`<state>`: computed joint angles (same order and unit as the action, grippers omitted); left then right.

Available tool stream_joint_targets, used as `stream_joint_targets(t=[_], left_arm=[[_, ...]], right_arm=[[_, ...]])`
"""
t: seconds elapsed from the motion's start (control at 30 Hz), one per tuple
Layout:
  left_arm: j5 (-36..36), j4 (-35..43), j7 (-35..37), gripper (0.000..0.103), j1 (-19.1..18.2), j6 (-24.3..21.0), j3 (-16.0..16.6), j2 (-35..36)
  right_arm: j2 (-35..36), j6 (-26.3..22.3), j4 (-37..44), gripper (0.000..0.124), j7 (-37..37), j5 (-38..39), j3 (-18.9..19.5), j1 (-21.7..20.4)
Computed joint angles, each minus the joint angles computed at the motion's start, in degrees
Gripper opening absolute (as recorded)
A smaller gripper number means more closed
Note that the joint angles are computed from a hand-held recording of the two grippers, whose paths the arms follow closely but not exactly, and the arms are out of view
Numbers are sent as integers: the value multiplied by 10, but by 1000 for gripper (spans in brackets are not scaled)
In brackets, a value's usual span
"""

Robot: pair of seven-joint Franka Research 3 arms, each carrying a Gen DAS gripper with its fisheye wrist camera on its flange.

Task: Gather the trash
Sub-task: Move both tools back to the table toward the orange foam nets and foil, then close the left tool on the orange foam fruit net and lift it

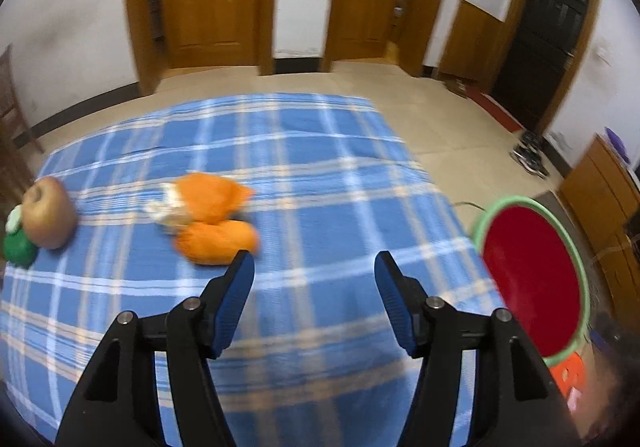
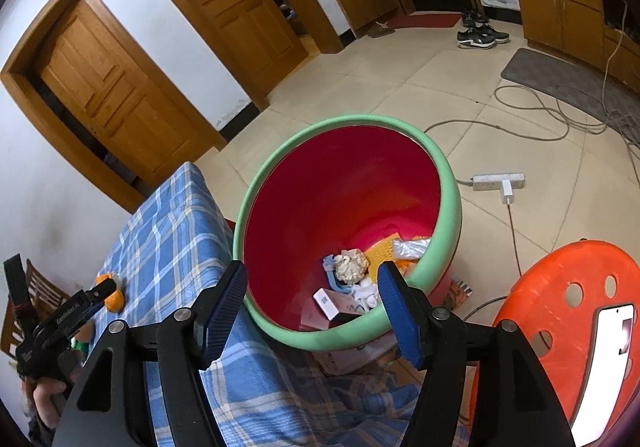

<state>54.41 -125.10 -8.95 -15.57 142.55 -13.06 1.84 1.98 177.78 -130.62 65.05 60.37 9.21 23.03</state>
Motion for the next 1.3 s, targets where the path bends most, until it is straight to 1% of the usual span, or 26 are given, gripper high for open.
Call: stream_joint_targets(t=[0.17, 0.27, 0.4, 0.47, 0.63, 0.77, 0.83, 0.9, 0.97, 1.03, 1.17, 1.3], left_arm=[[4, -26, -20, 62, 11, -30, 4, -20], [7, -30, -31, 63, 19, -44, 6, -19], [3, -38, -41, 63, 30, -26, 12, -13], [4, -36, -45, 63, 33, -17, 14, -5], [10, -33, -49, 63, 34, -8, 19, 10], [19, -37, -56, 63, 34, 2, 22, 12], [20, -37, -55, 59, 35, 8, 23, 12], [29, -42, -62, 44, 36, 27, 24, 8], [26, -45, -62, 40, 36, 32, 23, 5], [26, -51, -65, 38, 35, 39, 21, -1], [23, -70, -73, 35, 38, 72, 17, -18], [24, -95, -80, 34, 38, 91, 8, -45]], right_arm=[[4, -1, 1, 69, 16, -16, 0, 1], [7, -3, 1, 69, 29, -31, 0, 0], [9, -1, 2, 69, 32, -39, 3, -1], [11, 0, 2, 69, 45, -54, 2, -1], [15, 2, 2, 69, 63, -68, 4, -4], [14, 2, 1, 69, 58, -57, 7, -7], [12, 2, 1, 69, 54, -52, 8, -8], [12, 1, 1, 69, 45, -44, 9, -9], [11, 1, 1, 69, 36, -35, 9, -9], [10, 0, 1, 69, 25, -23, 10, -8], [4, -2, 0, 69, 6, -4, 9, -4], [-3, -6, 0, 69, -17, 19, 9, 3]])
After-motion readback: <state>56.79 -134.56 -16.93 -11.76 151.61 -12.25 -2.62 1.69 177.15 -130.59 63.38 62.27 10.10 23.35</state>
